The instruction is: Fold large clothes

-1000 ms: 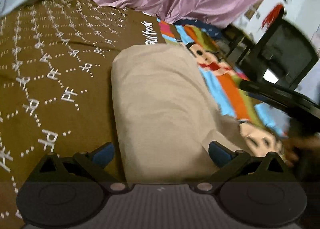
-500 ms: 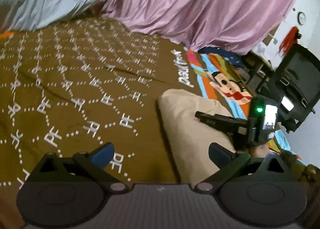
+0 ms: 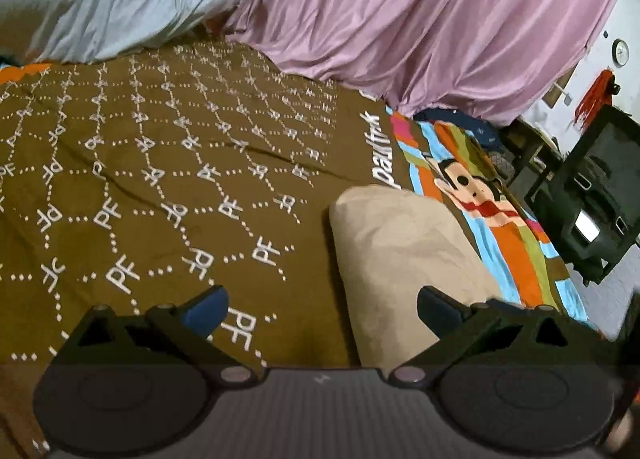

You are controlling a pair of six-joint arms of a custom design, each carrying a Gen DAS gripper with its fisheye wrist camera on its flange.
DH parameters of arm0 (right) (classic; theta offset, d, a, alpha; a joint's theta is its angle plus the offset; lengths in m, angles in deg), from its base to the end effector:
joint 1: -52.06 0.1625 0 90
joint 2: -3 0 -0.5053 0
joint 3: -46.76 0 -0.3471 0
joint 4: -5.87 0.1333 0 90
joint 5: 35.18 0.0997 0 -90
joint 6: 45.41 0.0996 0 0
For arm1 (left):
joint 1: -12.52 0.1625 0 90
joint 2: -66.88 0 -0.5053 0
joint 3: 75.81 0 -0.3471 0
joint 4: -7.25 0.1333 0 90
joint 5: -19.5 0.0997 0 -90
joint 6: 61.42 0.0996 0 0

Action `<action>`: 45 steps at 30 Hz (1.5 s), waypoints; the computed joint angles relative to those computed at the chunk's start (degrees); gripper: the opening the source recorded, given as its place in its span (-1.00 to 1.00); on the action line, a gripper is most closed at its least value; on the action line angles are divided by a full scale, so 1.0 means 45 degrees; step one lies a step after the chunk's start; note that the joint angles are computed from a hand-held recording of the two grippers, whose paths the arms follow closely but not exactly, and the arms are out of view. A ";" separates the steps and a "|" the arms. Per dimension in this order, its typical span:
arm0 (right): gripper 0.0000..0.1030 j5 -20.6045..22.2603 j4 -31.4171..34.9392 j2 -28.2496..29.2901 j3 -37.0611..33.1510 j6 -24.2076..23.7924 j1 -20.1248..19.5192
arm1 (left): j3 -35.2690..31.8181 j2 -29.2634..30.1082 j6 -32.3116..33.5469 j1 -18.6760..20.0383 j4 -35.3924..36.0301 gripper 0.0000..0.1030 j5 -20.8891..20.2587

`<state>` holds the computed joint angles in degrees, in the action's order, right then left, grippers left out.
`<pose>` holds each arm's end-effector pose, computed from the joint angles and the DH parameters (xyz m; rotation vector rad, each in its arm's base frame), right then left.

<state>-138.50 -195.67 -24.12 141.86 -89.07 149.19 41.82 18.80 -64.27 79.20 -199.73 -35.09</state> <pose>0.1987 -0.6997 0.0695 0.9876 -2.3583 0.8756 -0.0566 -0.6138 0.2318 0.0976 2.4808 -1.2297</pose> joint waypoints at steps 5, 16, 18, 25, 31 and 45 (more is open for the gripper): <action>0.26 0.1284 -0.3610 0.0528 0.1797 0.1392 -0.0750 | 0.0187 0.0031 -0.0107 -0.0375 0.0150 0.99 0.0681; 0.61 0.1562 -0.3882 0.0042 0.2369 0.2017 -0.0878 | 0.0278 0.0343 -0.0307 -0.1406 0.0440 0.99 0.2074; 0.71 0.2129 -0.3202 -0.0663 0.2895 0.2886 -0.1056 | 0.0202 0.0290 -0.0622 -0.1500 0.0649 0.99 0.2281; 0.91 0.3500 -0.2567 -0.2400 0.5603 0.2834 -0.1310 | 0.0081 0.0178 -0.1431 -0.1469 0.0862 0.99 0.2263; 0.99 0.3182 -0.4308 -0.2458 0.5263 0.4012 -0.1494 | 0.0060 0.0206 -0.1428 -0.1261 0.1189 0.99 0.1526; 0.98 0.3683 0.3221 -0.1915 -0.0805 0.5504 -0.3124 | -0.3196 0.0918 -0.0414 0.0205 0.5658 0.99 -0.1269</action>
